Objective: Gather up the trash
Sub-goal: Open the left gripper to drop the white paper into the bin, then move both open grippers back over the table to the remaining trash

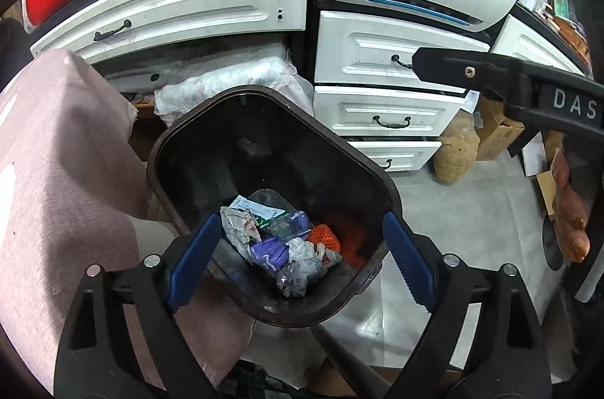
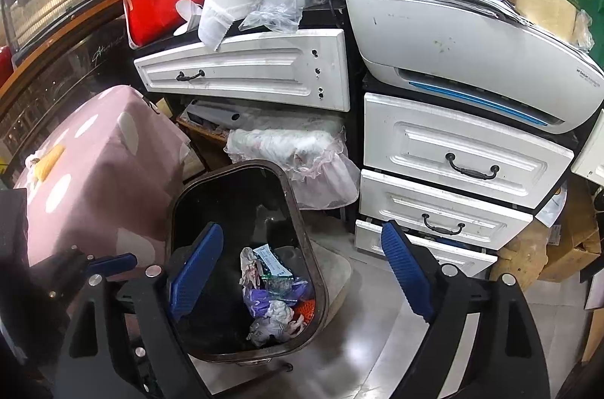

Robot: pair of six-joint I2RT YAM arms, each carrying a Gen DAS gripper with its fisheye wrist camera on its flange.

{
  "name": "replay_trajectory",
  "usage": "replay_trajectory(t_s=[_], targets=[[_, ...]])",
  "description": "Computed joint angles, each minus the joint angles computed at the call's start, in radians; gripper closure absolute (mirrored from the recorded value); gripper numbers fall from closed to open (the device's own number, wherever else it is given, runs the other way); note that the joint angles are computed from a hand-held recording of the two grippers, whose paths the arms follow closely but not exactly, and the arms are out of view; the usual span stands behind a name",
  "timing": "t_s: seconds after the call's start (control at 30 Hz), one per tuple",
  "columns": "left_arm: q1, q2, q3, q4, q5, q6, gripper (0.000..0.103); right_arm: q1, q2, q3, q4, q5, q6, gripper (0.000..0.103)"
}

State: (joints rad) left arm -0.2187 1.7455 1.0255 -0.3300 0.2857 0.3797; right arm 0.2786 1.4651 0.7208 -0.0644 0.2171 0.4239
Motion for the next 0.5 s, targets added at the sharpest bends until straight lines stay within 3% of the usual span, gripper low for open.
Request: replay_trajectory(t_s=[0.5], targets=[[0.068, -0.206, -0.060, -0.086, 0.097, -0.008, 0.011, 0.005, -0.019, -0.005, 0.022, -0.020, 0.025, 0.017]])
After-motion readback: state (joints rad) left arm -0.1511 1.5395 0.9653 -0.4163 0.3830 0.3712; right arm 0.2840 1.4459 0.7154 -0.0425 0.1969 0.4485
